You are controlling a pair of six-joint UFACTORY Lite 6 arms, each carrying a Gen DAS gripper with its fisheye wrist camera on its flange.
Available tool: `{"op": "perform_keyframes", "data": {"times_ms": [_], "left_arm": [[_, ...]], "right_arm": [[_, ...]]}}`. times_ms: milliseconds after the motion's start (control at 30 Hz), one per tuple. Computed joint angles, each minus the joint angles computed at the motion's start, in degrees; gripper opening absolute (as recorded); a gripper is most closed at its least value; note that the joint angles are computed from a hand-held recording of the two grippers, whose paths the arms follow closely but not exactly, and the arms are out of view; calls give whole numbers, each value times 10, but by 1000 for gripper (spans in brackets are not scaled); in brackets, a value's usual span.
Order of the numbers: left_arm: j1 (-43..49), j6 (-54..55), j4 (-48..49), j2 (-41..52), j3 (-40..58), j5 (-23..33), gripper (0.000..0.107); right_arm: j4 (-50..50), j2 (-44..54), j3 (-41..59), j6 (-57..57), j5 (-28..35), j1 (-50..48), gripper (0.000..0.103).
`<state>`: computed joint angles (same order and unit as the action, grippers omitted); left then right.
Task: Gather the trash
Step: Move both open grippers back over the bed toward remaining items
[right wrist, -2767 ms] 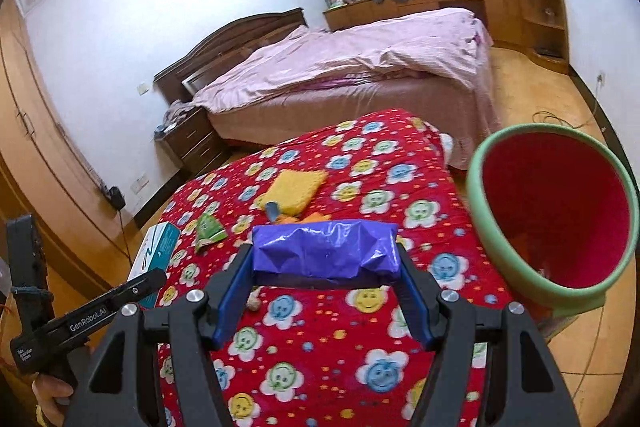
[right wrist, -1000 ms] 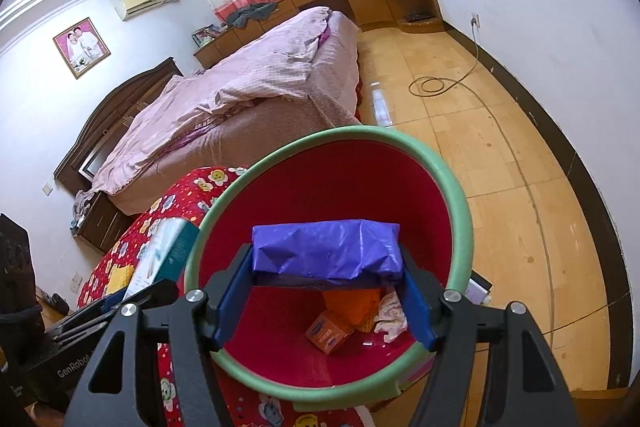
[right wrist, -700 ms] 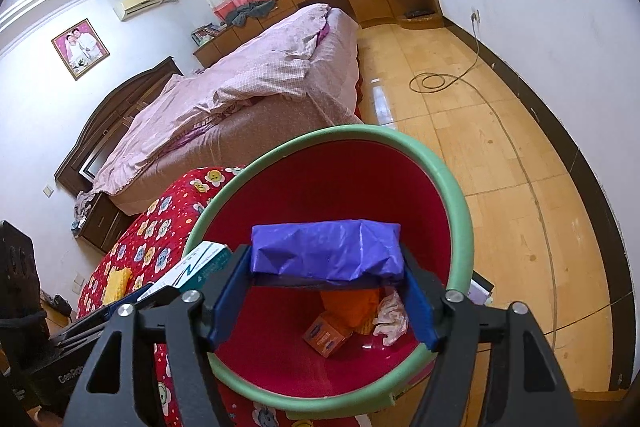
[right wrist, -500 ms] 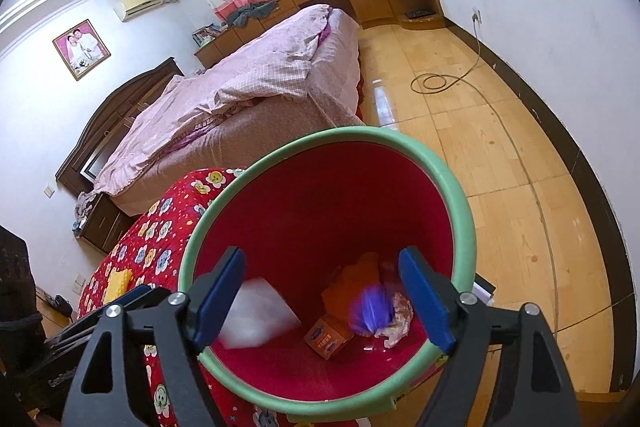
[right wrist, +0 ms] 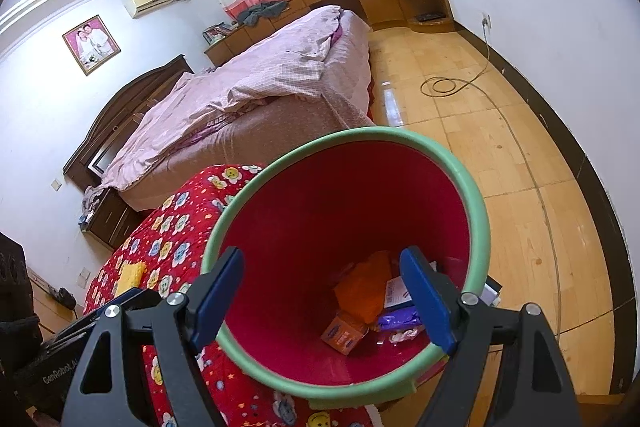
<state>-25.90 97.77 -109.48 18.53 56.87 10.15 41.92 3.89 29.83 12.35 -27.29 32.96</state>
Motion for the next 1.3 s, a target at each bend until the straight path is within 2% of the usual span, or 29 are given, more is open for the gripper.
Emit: {"op": "perform_keyframes", "data": {"times_ms": [233, 700, 967, 1300], "left_arm": [[48, 35, -29, -72, -76, 7, 61], [222, -45, 106, -211, -200, 52, 61], [345, -46, 165, -228, -221, 88, 61], [476, 5, 182, -174, -184, 116, 61]], "right_arm": [[104, -17, 16, -85, -1, 57, 82], [237, 78, 152, -206, 6, 158, 83], [299, 155, 253, -277, 18, 199, 83], [392, 251, 386, -386, 38, 225, 83]]}}
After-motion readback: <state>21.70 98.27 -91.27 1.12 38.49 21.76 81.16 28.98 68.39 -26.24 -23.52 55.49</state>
